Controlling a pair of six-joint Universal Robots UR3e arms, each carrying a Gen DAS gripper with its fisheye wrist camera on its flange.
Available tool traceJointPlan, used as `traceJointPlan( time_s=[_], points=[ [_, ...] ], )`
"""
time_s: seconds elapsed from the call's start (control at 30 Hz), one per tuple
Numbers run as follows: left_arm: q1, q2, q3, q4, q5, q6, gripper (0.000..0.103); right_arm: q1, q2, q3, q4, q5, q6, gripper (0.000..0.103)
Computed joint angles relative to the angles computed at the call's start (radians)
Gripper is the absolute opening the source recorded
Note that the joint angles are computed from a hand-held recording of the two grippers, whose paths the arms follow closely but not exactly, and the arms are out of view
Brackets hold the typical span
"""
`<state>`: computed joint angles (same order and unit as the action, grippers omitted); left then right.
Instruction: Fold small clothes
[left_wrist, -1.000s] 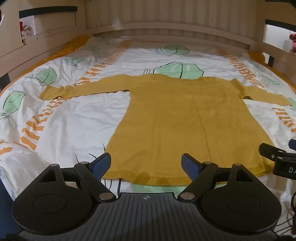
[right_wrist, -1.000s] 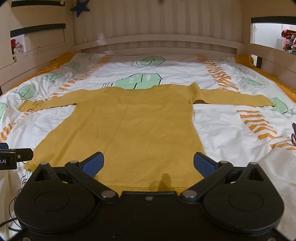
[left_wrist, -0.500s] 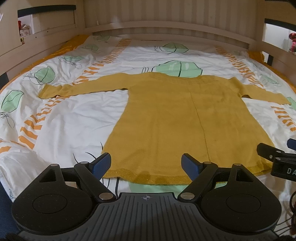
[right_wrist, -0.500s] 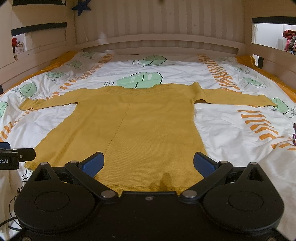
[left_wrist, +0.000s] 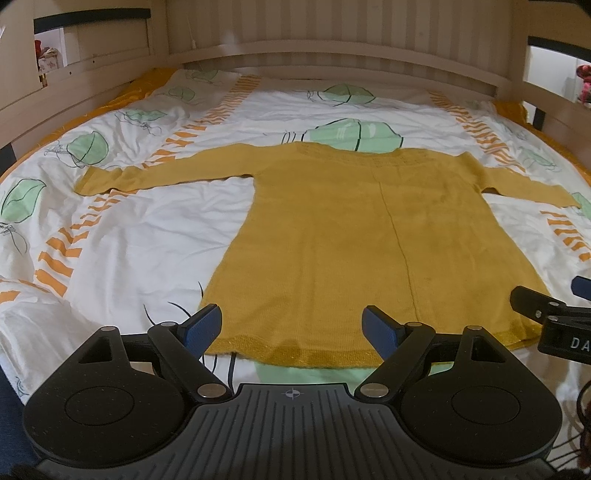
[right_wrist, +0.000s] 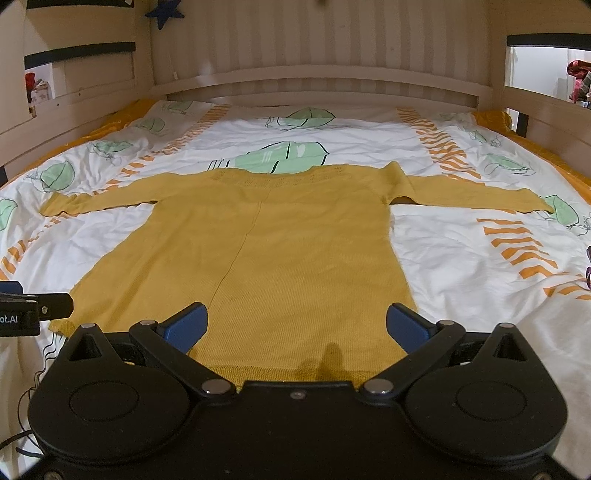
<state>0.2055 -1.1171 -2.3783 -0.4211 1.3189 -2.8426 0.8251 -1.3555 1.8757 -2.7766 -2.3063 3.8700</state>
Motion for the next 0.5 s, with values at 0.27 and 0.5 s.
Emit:
traceJointPlan(
  time_s=[0.27, 0.5],
  points=[
    [-0.024, -0.009, -0.007, 0.017, 0.017, -0.017, 0.083, 0.009, 0.04, -0.036, 0.007, -0.004, 0.006, 0.102],
    [-0.026, -0.009, -0.009, 0.017, 0.018, -0.019, 0.083, 0.007, 0.039, -0.035, 0.007, -0.003, 0.005, 0.102]
  ],
)
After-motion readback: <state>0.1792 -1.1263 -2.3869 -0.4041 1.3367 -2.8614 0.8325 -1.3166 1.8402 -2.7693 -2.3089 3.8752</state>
